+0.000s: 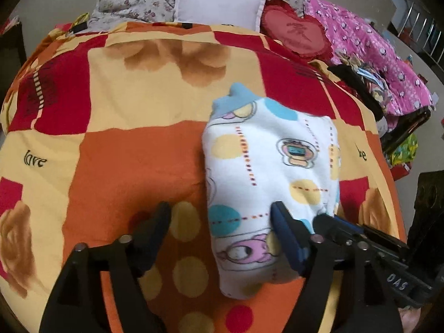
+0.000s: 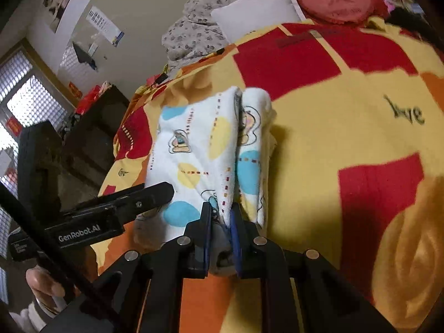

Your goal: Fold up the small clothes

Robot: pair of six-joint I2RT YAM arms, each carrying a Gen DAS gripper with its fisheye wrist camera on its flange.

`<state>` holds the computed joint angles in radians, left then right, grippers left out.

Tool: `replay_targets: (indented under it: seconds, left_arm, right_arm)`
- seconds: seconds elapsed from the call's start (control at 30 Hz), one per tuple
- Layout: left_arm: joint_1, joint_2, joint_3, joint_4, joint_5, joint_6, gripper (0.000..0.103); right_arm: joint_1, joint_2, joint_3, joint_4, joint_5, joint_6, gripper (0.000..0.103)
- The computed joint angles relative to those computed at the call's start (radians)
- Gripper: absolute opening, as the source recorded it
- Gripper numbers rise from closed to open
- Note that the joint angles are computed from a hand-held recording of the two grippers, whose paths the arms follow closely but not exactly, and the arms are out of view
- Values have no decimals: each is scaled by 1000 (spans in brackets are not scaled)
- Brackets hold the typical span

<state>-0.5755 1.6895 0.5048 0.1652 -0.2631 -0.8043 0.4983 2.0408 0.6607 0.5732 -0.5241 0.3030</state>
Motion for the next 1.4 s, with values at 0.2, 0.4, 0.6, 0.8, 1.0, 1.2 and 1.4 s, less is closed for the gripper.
replay_targets:
  seconds: [0.2,0.4,0.6,0.8,1.0,1.2,1.4]
  left_arm:
    - [1,-64,-4,-37,-15,16,78]
    - [8,-48,45,-81,-23,41,78]
    - [-5,-20,55,-76,-33,26,78]
    - [-8,41,63,-16,-27,25,79]
    - [-37,-2,56,-68,-58,-2,79]
    - [-121,-120,9,-184,-177,-53,79]
    - [-121,-127,-27,-171,-174,-92,79]
  right_arm:
    - [-55,-43,-7,-17,-105,12,17]
    - [-8,-189,5,-64,-30,19,17]
    - [52,-62,239,-227,18,-19,17]
    - [21,118,341,-228,42,-6,8]
    - [-3,101,337,-253,-4,-3,9]
    - [15,-81,166,-227,16,-43,30]
    - [52,-158,64,-231,67,-96,31]
